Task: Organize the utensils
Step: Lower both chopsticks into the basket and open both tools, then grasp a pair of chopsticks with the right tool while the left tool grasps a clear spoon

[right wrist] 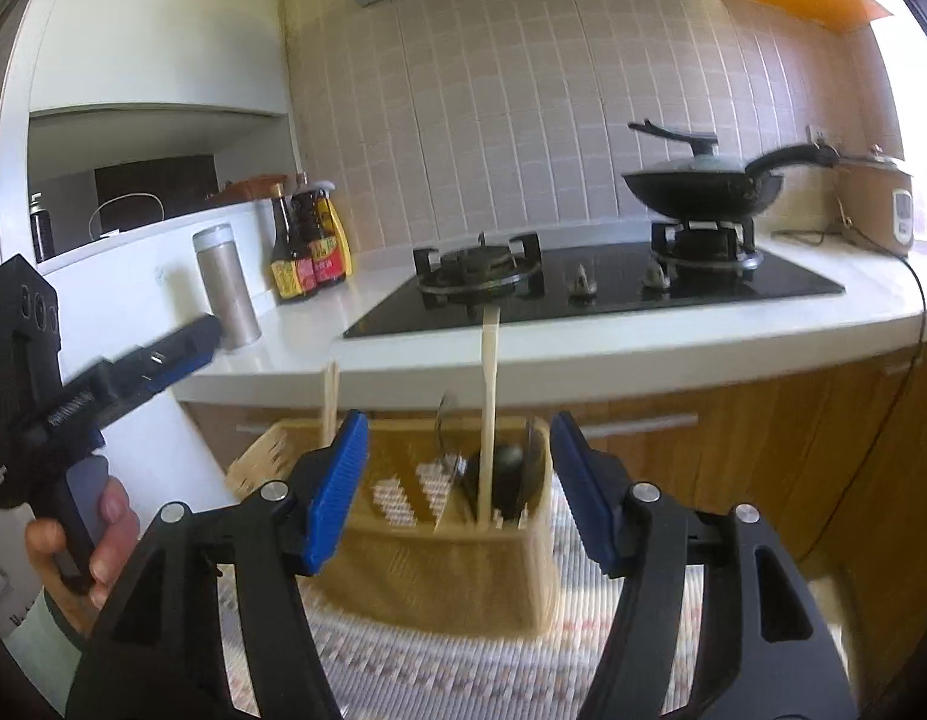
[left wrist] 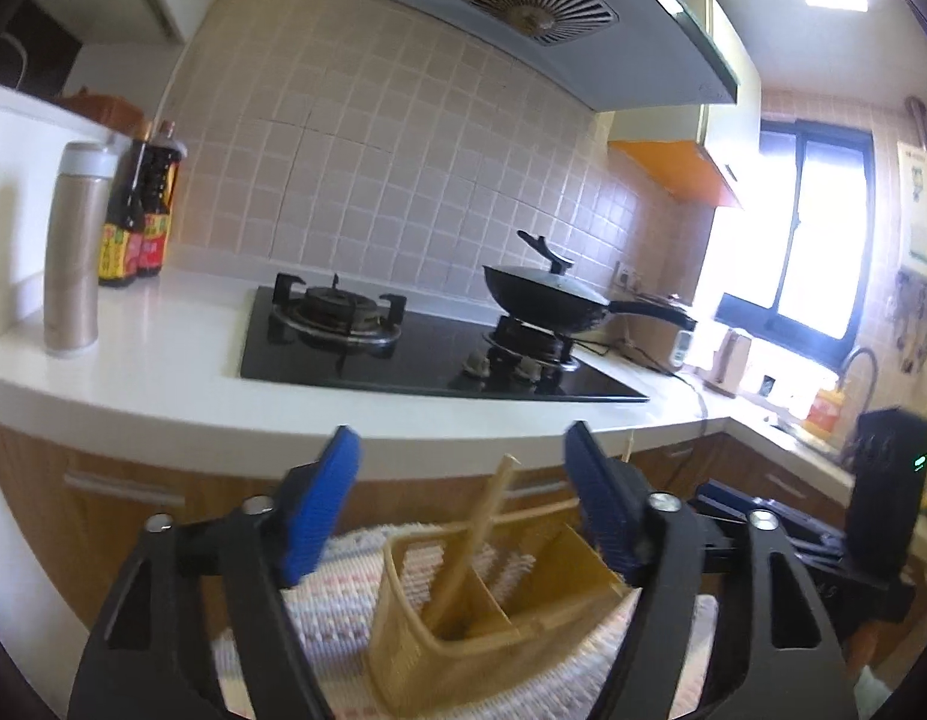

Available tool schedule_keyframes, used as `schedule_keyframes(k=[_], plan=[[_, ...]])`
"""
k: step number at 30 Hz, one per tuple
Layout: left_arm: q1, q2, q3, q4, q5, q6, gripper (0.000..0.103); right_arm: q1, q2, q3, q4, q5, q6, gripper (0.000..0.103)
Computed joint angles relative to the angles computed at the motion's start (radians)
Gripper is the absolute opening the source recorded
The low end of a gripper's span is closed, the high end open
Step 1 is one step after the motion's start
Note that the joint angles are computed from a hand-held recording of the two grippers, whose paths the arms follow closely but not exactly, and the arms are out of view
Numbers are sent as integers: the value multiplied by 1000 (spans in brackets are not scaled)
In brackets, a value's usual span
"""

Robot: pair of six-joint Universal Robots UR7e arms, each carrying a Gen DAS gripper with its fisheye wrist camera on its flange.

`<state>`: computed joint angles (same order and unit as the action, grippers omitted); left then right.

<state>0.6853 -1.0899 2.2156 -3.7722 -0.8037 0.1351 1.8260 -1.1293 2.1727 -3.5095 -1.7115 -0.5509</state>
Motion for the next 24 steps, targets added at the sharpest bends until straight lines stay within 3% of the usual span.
schedule_keyframes(k=[7, 13, 15, 21, 24], plan=[[-72, -170, 118, 348, 48, -297, 75, 46, -105, 70, 241, -150, 132, 59], [-89, -267, 162, 794, 4, -581, 74, 67, -154, 117, 447, -252, 270, 58], [-84, -276, 166, 928, -30, -651, 72, 65, -167, 132, 507, -272, 313, 53], [-30, -262, 179, 1081, -204, -684, 48, 38, -188, 154, 668, -283, 435, 37], [-32, -231, 180, 1131, -231, -669, 39, 30, -187, 165, 698, -285, 458, 35]])
